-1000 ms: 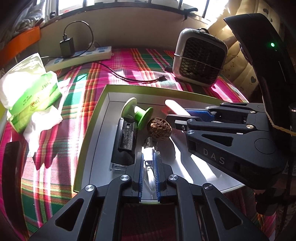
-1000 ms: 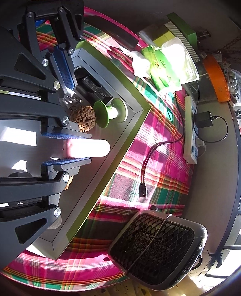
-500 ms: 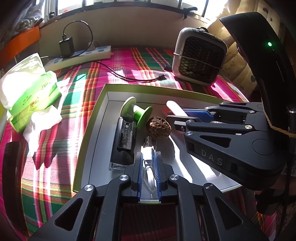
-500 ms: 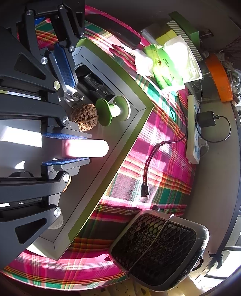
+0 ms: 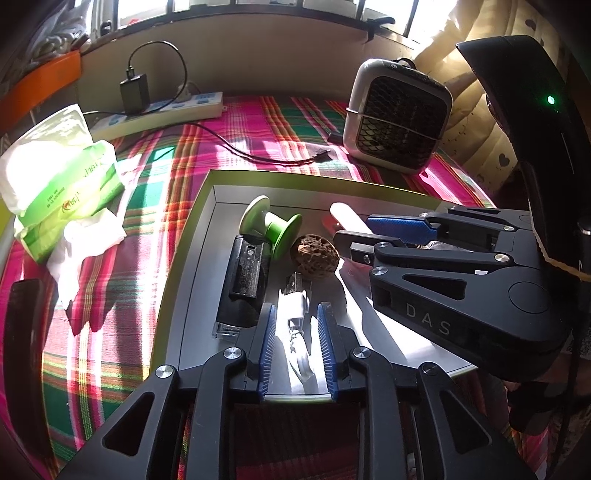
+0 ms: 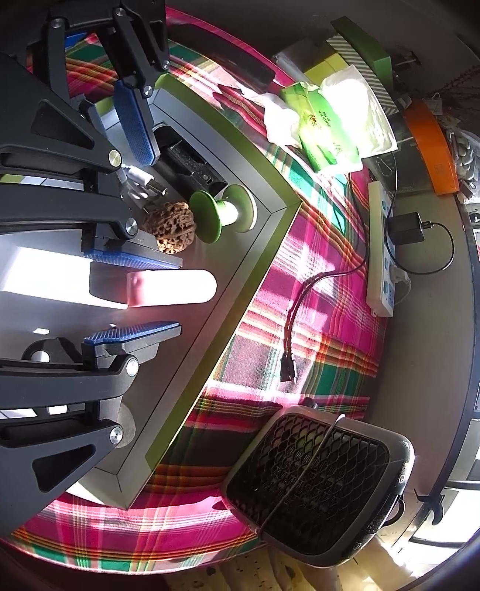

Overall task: Organize objects
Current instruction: 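Open the left tool to drop the cable while the right tool releases the pink case, then withdraw both tools from the box toward the remaining objects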

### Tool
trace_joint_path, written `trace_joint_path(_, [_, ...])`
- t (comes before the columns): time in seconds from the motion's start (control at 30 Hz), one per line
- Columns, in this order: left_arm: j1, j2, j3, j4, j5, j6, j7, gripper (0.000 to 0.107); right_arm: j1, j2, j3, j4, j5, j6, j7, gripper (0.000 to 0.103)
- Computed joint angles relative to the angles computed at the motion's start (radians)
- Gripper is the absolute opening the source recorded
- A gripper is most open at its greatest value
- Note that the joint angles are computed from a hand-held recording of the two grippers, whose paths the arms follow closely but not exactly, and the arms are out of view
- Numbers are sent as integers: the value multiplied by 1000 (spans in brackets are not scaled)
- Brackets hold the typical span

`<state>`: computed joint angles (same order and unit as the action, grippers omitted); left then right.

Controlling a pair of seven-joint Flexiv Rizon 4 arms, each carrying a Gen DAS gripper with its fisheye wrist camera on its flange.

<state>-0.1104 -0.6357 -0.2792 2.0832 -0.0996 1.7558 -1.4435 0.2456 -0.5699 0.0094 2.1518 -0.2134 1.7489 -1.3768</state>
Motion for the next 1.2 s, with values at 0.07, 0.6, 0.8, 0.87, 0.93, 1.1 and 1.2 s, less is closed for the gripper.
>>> trace_joint_path(0.07, [2,4,0,4,0,3,-3,22,18,6,-17,11,8,13,1,29])
trace_joint_path(0.6, [81,40,-62,74,54,62,-33,24,136,68,-115,109,125,122,-17,36])
trace_joint_path(0.8, [135,65,-101,117,97,97,-61,24,202,100,-151,162,202,172,-55,36])
trace_joint_path(0.87, [154,73,-113,134,115,113,-74,24,218,112,-155,181,230,188,-69,36])
trace_joint_path(0.93, [166,81,-119,145,131,119,-84,24,224,123,-149,196,252,201,-78,36])
trace_joint_path(1.1, [201,95,-143,174,172,137,-108,24,239,147,-130,242,303,240,-110,36])
trace_joint_path(1.2, [219,99,-154,187,191,140,-122,24,249,159,-117,267,333,264,-129,36])
